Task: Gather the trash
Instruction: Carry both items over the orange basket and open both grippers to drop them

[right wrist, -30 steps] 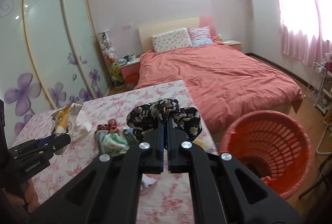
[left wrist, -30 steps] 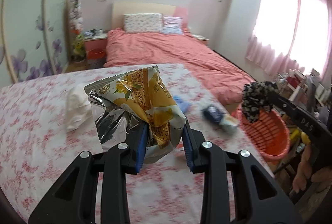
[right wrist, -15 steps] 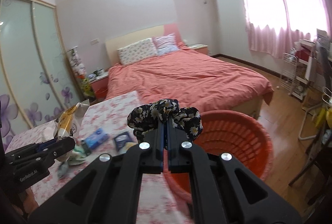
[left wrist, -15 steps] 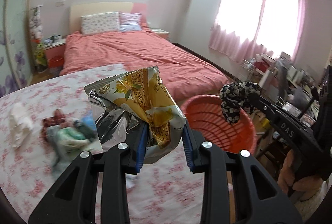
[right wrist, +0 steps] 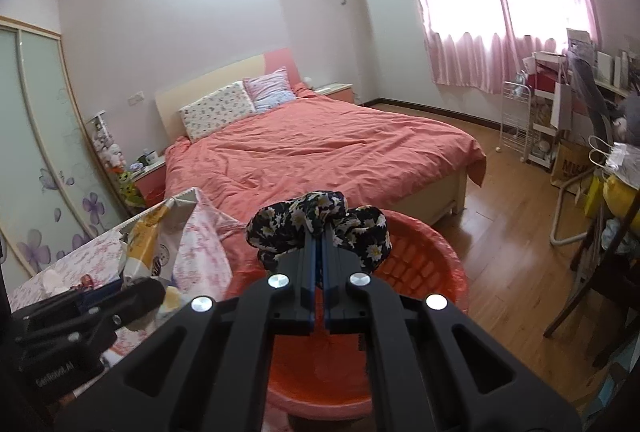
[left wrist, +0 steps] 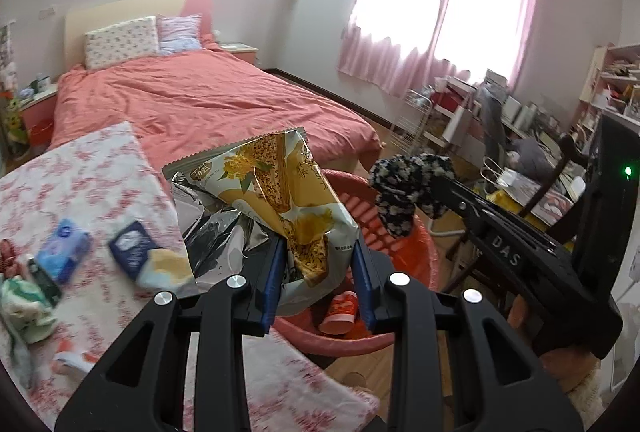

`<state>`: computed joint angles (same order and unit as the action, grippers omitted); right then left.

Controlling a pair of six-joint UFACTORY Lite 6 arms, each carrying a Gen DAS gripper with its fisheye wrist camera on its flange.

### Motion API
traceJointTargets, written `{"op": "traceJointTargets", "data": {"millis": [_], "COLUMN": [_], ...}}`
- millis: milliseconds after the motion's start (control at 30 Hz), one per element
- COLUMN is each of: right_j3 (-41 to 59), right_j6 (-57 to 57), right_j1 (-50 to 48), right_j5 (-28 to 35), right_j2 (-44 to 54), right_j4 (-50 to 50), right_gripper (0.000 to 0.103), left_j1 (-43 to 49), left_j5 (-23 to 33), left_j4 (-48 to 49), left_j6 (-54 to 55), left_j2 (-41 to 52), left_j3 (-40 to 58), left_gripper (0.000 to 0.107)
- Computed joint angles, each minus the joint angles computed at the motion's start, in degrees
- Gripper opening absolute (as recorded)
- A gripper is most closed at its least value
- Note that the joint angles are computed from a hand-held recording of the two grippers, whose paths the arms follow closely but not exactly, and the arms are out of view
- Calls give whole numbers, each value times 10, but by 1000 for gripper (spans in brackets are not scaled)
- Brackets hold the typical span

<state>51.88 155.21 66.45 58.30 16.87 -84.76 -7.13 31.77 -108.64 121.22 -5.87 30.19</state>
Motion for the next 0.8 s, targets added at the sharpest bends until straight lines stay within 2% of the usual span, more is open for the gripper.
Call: {"op": "traceJointTargets", "data": {"millis": [367,533,800], "right_j3": [-82,-105,-103], "right_j6": [98,138,186], "right_j1": [-47,-76,-115], "right_j5": [-33,-57,-99], "right_j2": [-24,-30,-3], "right_j4": [-62,-101,-159], "right_gripper": [3,4,15], "left_j1": [-88,-107,-118], "left_j5": [-32,-51,-77], "left_j4": [-90,-126,-137], "left_j6": [65,85,75], "left_j2": [77,111,147], "left_j3": [39,55,76], "left_gripper": [33,42,60]}}
